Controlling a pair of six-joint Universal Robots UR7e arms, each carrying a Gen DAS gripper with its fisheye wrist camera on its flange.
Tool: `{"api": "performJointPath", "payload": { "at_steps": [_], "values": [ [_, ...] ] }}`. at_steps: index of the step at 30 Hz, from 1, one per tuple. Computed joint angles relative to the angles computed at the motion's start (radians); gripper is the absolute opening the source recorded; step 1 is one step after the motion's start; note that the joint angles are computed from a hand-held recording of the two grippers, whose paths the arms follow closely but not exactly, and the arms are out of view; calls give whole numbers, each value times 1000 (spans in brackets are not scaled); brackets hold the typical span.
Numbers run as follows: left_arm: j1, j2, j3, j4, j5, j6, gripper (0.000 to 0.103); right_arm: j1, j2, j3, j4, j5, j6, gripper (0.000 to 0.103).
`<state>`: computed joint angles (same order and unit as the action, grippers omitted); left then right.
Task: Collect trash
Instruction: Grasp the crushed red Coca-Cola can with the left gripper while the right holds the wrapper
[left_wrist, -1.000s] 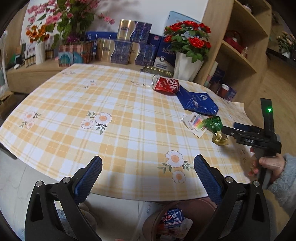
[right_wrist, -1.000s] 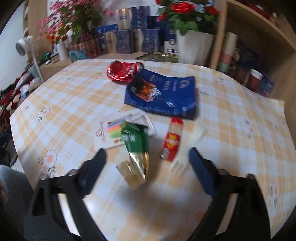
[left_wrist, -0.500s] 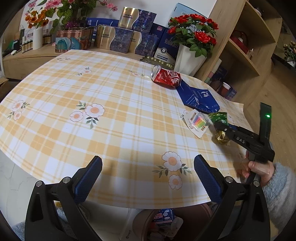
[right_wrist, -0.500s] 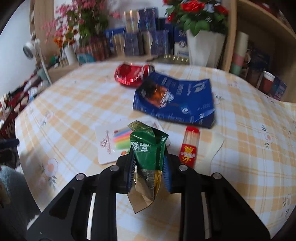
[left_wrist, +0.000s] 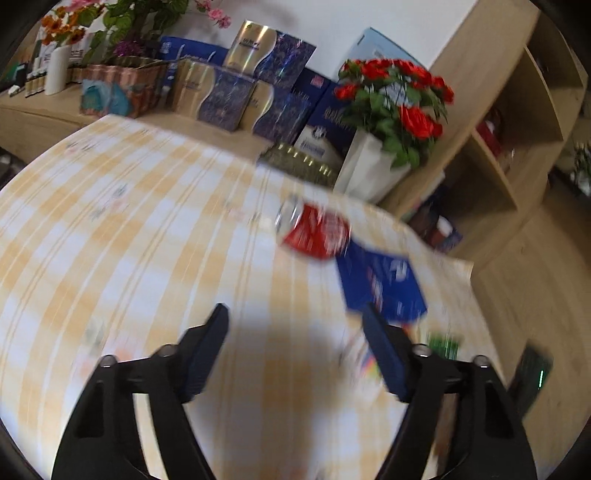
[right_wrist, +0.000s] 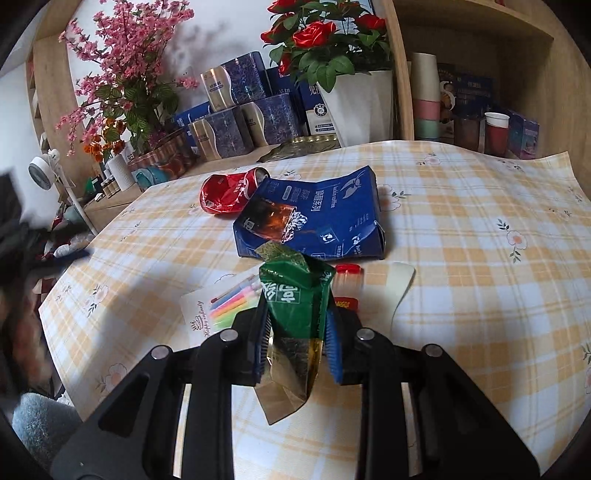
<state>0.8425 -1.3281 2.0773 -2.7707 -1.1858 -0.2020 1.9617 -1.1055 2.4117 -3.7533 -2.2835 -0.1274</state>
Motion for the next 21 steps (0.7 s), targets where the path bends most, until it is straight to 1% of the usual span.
{"api": "performJointPath", "payload": {
  "at_steps": [1, 2, 4, 5, 8, 11, 13, 16, 18, 20, 21],
  "values": [
    [7, 32, -32, -5, -7, 5, 61, 1, 2, 0, -1, -4, 2, 28],
    [21, 93, -91, -11, -13, 10, 57, 1, 2, 0, -1, -6, 3, 28],
    [33, 164, -166, 3, -12, 14, 54, -2, 0, 0, 5, -4, 9, 28],
    [39, 213, -218, 20, -2, 12, 50, -2, 1, -1, 4, -7, 9, 28],
    [48, 306, -311, 51, 19, 2, 50, -5, -3, 0, 14, -9, 21, 28],
    [50, 380, -370, 57, 54, 3, 50, -9, -5, 1, 15, -7, 32, 28],
    [54, 415, -400, 60, 62, 2, 49, -9, -3, 1, 15, -11, 37, 28],
    [59, 452, -430, 84, 92, 6, 45, -10, -3, 0, 17, -12, 43, 28],
    [63, 467, -444, 97, 109, 7, 39, -13, -6, 1, 19, -6, 46, 28],
    [71, 477, -454, 109, 119, -6, 22, -17, -10, 5, 17, 2, 47, 28],
    [73, 476, -451, 97, 114, -7, 20, -19, -13, 6, 19, 7, 48, 28]
  ]
}}
